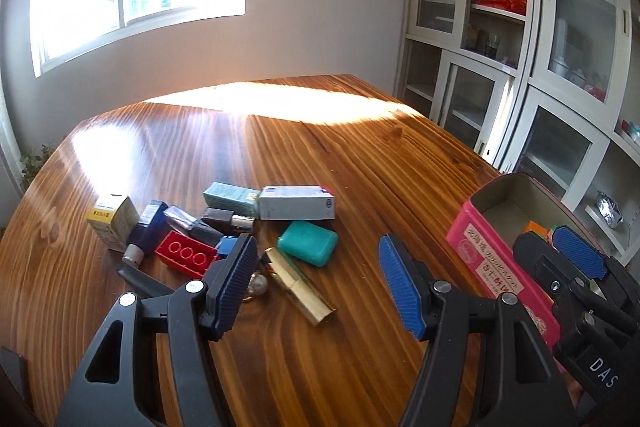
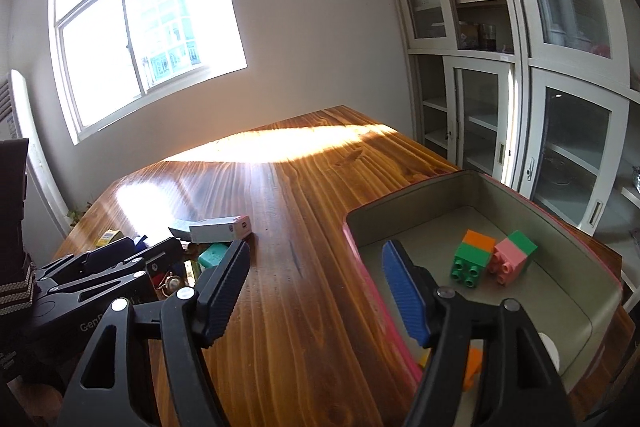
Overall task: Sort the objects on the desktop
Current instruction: 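Return both grippers to the table toward the gold tube and yellow box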
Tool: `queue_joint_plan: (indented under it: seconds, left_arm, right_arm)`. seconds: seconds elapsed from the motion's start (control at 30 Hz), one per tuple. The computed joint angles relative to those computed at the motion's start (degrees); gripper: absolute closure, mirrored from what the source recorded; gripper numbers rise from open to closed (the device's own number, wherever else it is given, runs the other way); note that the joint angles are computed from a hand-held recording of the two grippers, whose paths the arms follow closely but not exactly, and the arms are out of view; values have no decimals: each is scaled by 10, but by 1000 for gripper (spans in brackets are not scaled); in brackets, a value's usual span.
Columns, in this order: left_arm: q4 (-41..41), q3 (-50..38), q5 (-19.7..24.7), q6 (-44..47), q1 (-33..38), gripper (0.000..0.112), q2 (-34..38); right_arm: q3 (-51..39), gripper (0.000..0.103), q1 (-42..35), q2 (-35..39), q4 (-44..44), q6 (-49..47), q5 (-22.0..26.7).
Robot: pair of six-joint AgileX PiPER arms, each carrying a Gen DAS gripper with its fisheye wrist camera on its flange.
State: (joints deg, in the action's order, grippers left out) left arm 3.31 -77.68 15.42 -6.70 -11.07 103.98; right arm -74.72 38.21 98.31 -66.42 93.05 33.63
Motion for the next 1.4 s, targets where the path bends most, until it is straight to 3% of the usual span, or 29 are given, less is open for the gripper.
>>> queue_joint_plan:
  seconds: [0.13,0.37,0.57,0.7,0.83,1.07,1.2,1.33,1.4]
  left_arm:
    - [-23,-1,1,20,34,45,2]
    - [-21,-10,2,18,88,45,14]
    - [36,-33,7,-45,123,45,40]
    - [40,-50,10,-57,146,45,55]
    - [37,-74,20,-66,170,45,75]
    - [50,-99,19,-97,200,45,100]
    - [28,-102,11,-72,203,45,108]
    - [-30,-121,20,8,199,45,122]
    - [-19,-131,15,14,195,45,129]
  right_arm:
    - [-66,30,8,49,48,-75,-13]
    - [-207,30,5,150,231,-284,-23]
    - [-369,30,-5,246,394,-478,29]
    - [-472,30,-6,298,417,-531,64]
    - [-454,29,-14,301,449,-545,35]
    - [-425,29,-27,292,508,-570,28]
    - [-418,29,-26,287,520,-582,25]
    - [-434,29,-29,297,560,-617,35]
    - [-439,29,-30,301,572,-626,39]
